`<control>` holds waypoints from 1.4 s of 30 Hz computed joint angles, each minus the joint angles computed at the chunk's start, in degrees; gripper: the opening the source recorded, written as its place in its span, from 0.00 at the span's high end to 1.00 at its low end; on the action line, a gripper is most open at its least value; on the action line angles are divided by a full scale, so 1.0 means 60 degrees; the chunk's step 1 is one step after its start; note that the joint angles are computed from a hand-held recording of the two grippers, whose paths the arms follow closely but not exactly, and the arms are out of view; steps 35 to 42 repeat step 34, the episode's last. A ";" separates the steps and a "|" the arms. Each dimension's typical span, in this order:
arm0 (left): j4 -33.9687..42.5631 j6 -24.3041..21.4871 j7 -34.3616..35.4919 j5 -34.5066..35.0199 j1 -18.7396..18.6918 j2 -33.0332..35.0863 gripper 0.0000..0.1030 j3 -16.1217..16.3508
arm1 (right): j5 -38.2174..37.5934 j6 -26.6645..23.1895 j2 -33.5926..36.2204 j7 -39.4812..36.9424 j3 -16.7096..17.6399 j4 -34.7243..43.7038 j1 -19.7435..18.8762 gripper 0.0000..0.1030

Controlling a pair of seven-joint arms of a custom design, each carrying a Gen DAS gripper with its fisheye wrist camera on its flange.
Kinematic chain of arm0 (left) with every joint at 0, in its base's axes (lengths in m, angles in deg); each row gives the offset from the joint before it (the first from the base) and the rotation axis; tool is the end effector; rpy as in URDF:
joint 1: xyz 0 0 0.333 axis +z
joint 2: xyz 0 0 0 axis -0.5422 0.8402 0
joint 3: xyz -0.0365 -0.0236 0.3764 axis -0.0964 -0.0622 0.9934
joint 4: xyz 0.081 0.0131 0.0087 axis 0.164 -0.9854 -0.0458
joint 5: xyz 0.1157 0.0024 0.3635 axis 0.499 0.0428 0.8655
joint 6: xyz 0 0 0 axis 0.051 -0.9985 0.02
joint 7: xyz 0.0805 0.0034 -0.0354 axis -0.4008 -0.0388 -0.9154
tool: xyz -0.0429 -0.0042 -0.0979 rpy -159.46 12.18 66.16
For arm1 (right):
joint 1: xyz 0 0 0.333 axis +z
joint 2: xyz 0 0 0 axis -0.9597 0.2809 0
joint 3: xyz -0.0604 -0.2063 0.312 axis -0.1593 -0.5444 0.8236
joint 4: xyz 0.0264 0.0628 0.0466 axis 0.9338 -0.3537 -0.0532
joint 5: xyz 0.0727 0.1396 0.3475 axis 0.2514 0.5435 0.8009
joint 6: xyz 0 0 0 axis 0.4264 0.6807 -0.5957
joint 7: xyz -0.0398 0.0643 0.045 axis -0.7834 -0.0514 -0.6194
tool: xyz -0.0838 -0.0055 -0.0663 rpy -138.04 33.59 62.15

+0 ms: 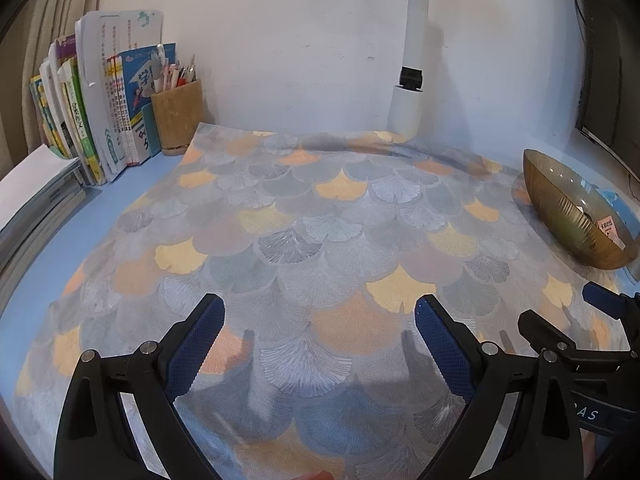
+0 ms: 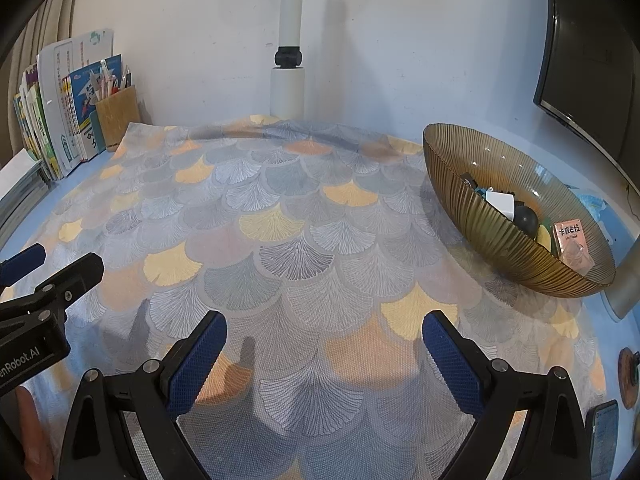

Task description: Organize rigid objects

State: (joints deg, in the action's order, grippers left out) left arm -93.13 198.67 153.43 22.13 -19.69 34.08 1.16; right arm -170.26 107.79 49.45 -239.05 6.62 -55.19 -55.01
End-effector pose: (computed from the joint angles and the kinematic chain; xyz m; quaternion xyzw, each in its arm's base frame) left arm 0.5985 -0.1035 0.3395 -0.5127 0.7389 -0.3698 0.2332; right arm 0.5171 0.2153 0.3332 -0.5542 0.7308 -0.3356 0.2146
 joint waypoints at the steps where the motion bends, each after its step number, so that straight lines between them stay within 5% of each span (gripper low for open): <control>1: 0.0005 0.0015 -0.0033 0.0023 0.0042 0.0014 0.07 -0.0032 | 0.0002 0.0002 0.0003 -0.0011 -0.0001 0.0004 -0.0001 0.05; 27: 0.0051 -0.0231 0.0101 -0.0353 -0.0205 -0.0033 0.07 0.0116 | -0.0006 0.0058 0.0017 0.0034 0.0002 -0.0003 0.0020 0.05; 32: -0.0084 0.0339 0.0140 -0.0716 -0.0442 -0.0056 0.07 0.0353 | 0.0017 0.0050 0.0021 0.0018 0.0002 0.0005 0.0018 0.05; 42: -0.0046 0.0304 -0.0005 -0.0537 -0.0303 -0.0023 0.07 0.0267 | 0.0004 0.0060 0.0021 0.0045 0.0001 0.0002 0.0017 0.05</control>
